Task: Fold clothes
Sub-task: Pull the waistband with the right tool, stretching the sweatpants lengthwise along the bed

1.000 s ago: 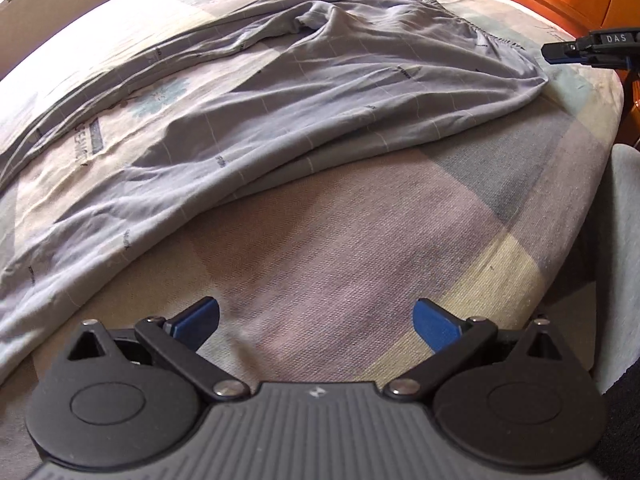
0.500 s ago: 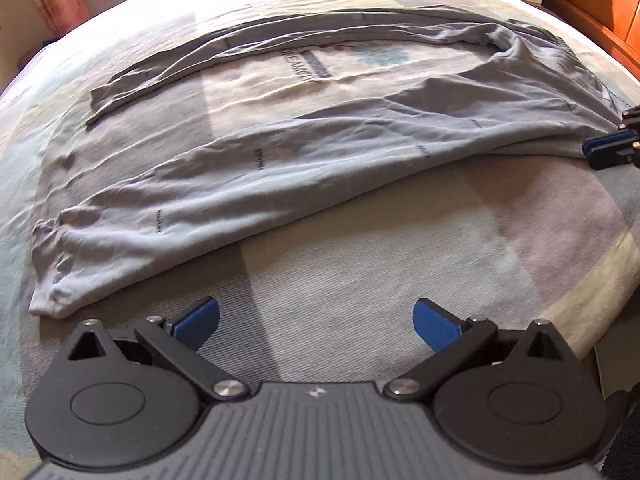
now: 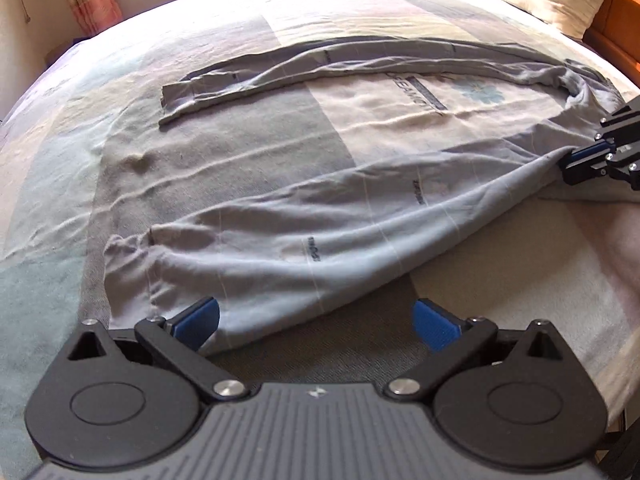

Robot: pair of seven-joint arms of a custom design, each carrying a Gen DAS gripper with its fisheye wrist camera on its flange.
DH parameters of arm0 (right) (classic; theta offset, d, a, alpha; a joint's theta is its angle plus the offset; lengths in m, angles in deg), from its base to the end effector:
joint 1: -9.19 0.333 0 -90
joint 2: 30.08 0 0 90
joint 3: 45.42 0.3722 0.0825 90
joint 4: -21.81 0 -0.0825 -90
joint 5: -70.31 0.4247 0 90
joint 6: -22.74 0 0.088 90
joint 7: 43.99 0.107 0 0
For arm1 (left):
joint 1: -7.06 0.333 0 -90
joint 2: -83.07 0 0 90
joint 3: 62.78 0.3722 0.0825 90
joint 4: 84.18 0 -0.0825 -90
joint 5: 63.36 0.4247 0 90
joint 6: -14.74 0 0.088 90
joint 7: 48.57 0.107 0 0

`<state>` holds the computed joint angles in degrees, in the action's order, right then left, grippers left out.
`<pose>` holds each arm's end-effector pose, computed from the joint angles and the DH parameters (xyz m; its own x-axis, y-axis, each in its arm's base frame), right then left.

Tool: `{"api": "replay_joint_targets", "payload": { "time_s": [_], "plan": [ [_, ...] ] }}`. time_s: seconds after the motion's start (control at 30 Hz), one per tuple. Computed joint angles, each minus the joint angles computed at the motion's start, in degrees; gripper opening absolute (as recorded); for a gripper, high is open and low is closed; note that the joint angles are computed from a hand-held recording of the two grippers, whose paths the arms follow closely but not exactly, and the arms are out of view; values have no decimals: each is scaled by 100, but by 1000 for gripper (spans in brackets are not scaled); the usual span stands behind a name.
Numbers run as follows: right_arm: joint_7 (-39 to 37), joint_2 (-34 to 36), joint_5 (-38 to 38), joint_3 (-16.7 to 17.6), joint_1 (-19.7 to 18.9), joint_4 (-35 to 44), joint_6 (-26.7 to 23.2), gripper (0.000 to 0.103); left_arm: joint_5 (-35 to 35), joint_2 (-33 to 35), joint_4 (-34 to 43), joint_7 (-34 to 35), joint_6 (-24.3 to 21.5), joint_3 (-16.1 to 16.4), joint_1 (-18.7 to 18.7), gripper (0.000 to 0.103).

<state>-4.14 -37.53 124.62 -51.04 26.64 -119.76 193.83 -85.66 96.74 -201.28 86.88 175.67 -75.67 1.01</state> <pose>0.5112 0.0480 0.4217 0.2337 -0.9605 -0.1513 -0.7618 -0.0842 -0.6423 0.6429 -0.1924 0.4121 -0.6774 -0.7320 -0.0728 -0.5878 0.5981 -0.5448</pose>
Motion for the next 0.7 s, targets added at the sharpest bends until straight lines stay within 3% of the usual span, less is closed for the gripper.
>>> {"api": "replay_joint_targets", "payload": {
  "time_s": [0.17, 0.33, 0.43, 0.5, 0.53, 0.6, 0.7],
  "plan": [
    [22, 366, 216, 63, -152, 386, 15, 15, -120, 464, 514, -43, 258, -50, 21, 102],
    [761, 600, -206, 359, -461, 451, 393, 20, 731, 904, 980, -1321, 767, 555, -555, 102],
    [44, 396, 496, 394, -373, 382, 445, 21, 970, 1014, 1150, -1704, 818, 571, -574, 102],
    [-348, 154, 561, 356, -236, 208, 452, 27, 982, 936, 1047, -1657, 922, 377, -426, 102],
    [-446, -2, 353, 330, -168, 68, 402, 30, 972, 841, 899, -1522, 1036, 241, -326, 102],
    [249, -238, -932, 595, -422, -293, 391, 40, 919, 640, 596, -1213, 1242, -13, -142, 102],
    [1557, -475, -3073, 1508, -1428, -776, 444, 40, 868, 213, -31, -732, 1554, -257, 21, 102]
  ]
}}
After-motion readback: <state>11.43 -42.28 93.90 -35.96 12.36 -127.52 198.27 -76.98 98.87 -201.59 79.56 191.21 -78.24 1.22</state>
